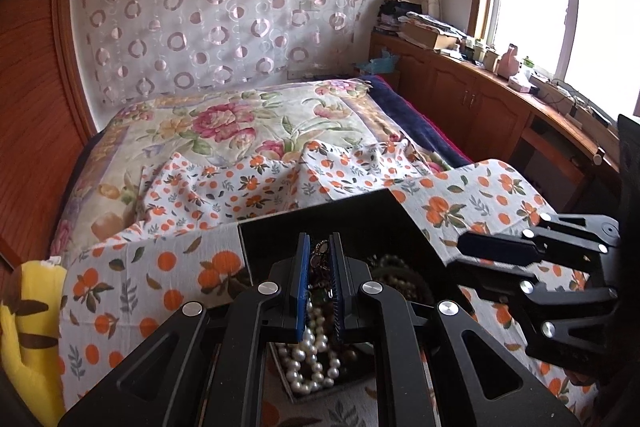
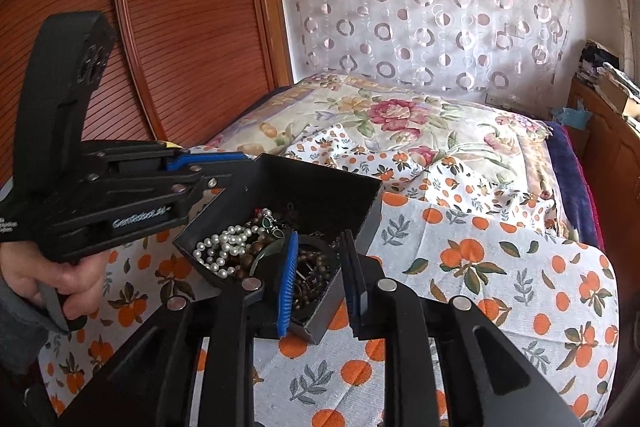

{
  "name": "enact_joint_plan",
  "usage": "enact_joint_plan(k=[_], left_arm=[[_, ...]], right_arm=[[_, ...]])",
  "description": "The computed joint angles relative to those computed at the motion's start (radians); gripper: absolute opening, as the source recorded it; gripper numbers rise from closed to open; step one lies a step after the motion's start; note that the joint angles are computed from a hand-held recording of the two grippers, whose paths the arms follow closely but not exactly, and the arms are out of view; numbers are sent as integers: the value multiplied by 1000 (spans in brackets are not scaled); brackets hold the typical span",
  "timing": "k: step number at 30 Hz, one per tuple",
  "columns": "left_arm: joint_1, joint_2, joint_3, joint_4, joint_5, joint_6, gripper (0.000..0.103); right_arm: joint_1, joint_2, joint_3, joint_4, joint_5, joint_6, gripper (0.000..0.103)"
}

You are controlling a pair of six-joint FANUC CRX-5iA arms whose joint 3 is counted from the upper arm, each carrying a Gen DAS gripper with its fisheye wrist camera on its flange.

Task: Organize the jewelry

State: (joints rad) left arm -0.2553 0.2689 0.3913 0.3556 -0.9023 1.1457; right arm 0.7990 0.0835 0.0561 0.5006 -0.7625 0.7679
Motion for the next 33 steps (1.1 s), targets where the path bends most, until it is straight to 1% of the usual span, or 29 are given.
enact_joint_plan(k=[6,9,11,13,17,18,19,20,21,23,24,25,26,27,28,29,31,33], left_arm=[[-4,13,20,-20,3,23,9],[-5,6,12,-26,6,30,13],[-4,-4,-2,-24,13,27,23],[-5,-12,-10,-28,17,29,29],[-7,-28,-23,-43,20,42,37],[-7,-36,-31,-47,23,47,42],[-6,-49,-46,-50,32,53,55],[-6,-60,-60,-51,42,54,63],[-6,-79,-81,-54,57,56,65],[-6,-108,-105,-82,65,84,76],[-6,-120,-116,-90,67,93,76],[-7,-138,-132,-102,75,102,78],[-8,-151,-142,-115,80,111,83],[-11,-167,-153,-134,85,127,86],[-13,-189,-170,-154,94,143,89],[-13,-201,-176,-165,94,152,91],[-14,-232,-194,-191,90,182,94],[-11,-263,-218,-201,96,198,95]], right_arm=[[4,-9,-12,22,-6,-20,24],[8,-18,-23,36,-10,-37,24],[11,-20,-28,44,-13,-46,24],[15,-27,-39,55,-14,-61,24],[25,-42,-64,88,-18,-103,24],[28,-47,-71,97,-19,-114,24],[33,-53,-80,113,-23,-133,24],[40,-61,-95,138,-28,-163,24],[45,-68,-106,154,-32,-183,24],[58,-83,-131,200,-46,-244,35],[62,-91,-143,216,-48,-266,44],[71,-105,-162,240,-51,-300,48],[76,-111,-171,253,-56,-317,49],[86,-119,-181,276,-69,-346,55],[96,-128,-194,302,-82,-376,63],[107,-138,-207,328,-92,-406,69],[125,-154,-226,363,-113,-448,76],[143,-177,-249,399,-130,-489,82]])
